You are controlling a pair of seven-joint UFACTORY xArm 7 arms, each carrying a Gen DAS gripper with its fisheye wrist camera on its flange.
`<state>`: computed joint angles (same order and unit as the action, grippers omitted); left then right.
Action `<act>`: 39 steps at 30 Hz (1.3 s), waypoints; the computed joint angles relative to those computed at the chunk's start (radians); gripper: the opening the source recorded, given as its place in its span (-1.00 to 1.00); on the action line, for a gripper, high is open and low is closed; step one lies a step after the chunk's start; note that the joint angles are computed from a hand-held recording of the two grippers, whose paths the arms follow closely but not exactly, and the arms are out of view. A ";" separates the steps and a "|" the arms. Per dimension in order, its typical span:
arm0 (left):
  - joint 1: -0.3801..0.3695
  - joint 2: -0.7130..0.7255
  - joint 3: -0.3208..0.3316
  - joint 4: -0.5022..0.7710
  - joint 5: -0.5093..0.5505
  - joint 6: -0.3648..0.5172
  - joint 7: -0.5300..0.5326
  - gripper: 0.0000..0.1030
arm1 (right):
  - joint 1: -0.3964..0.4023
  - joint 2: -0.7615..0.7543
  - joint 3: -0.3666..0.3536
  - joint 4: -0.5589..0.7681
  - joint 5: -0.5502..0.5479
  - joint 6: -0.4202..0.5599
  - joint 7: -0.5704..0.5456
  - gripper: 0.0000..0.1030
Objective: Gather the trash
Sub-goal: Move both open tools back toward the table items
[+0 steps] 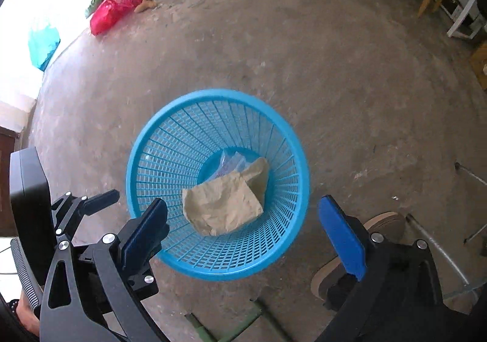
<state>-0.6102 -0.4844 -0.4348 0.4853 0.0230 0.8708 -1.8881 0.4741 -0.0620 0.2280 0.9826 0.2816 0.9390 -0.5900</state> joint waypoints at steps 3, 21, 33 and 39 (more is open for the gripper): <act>-0.003 -0.020 -0.011 0.029 0.008 0.056 -0.012 0.56 | -0.001 -0.037 -0.007 -0.007 0.031 -0.004 -0.014 0.88; 0.172 0.091 -0.115 0.669 0.419 0.663 0.149 0.62 | -0.173 -0.179 -0.220 0.262 0.364 0.150 -0.239 0.88; 0.077 0.518 -0.048 1.081 0.717 0.578 0.322 0.62 | -0.401 -0.068 -0.301 0.385 0.345 0.044 -0.432 0.88; -0.018 0.722 0.017 1.324 0.811 0.567 0.439 0.62 | -0.475 0.007 -0.312 0.460 0.369 0.008 -0.483 0.88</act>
